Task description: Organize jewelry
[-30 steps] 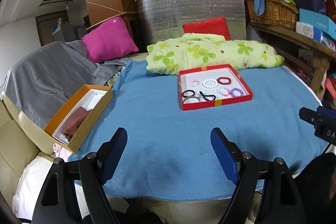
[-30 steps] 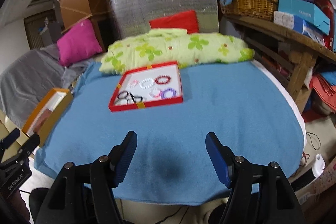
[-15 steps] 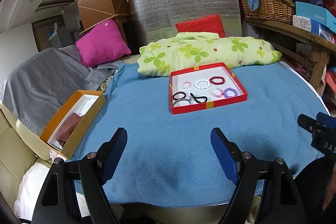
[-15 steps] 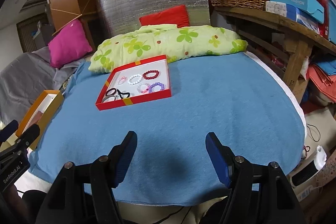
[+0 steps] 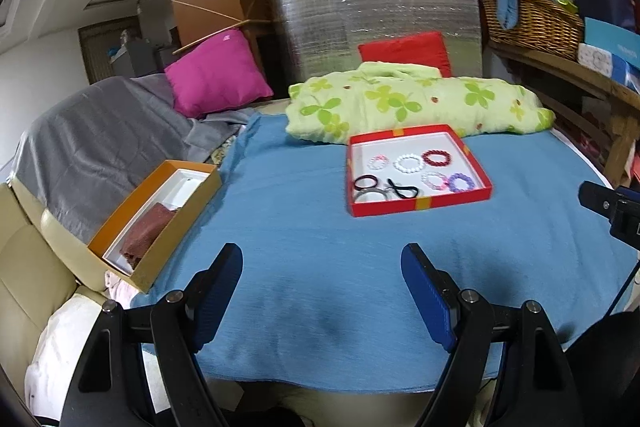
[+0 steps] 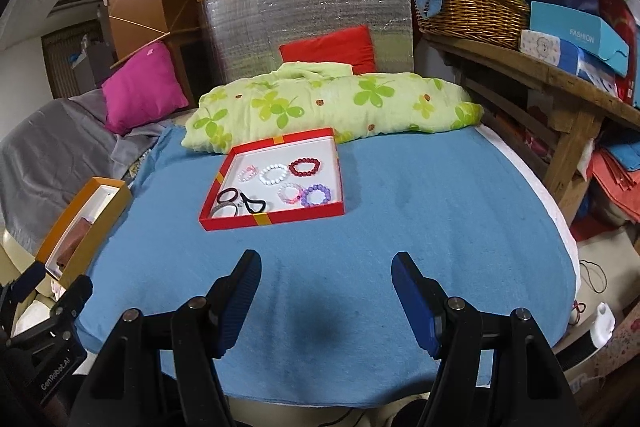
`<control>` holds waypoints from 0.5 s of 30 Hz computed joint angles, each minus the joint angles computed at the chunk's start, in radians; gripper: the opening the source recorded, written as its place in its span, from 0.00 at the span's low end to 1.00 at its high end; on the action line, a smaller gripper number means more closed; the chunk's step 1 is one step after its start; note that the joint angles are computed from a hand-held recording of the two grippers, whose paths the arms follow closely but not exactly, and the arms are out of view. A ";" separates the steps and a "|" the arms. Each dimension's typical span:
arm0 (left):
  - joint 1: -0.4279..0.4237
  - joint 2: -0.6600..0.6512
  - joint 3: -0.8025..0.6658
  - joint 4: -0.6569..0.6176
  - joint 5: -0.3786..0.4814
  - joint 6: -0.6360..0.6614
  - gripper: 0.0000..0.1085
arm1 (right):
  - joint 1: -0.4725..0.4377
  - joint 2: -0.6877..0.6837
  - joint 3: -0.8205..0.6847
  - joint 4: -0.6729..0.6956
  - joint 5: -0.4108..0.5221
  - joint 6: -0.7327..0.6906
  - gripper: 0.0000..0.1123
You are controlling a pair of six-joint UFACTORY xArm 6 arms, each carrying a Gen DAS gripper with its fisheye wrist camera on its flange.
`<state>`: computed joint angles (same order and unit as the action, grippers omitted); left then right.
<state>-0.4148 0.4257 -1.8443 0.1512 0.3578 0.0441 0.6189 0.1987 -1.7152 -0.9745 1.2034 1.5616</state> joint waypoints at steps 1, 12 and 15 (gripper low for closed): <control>0.004 0.004 -0.007 0.007 0.004 -0.012 0.76 | 0.000 0.010 -0.016 0.006 0.006 -0.003 0.64; 0.033 0.027 -0.036 -0.017 0.013 -0.014 0.76 | 0.021 0.093 -0.130 0.023 0.067 -0.070 0.64; 0.037 0.029 -0.037 -0.049 0.015 0.008 0.76 | 0.024 0.110 -0.152 0.024 0.067 -0.081 0.64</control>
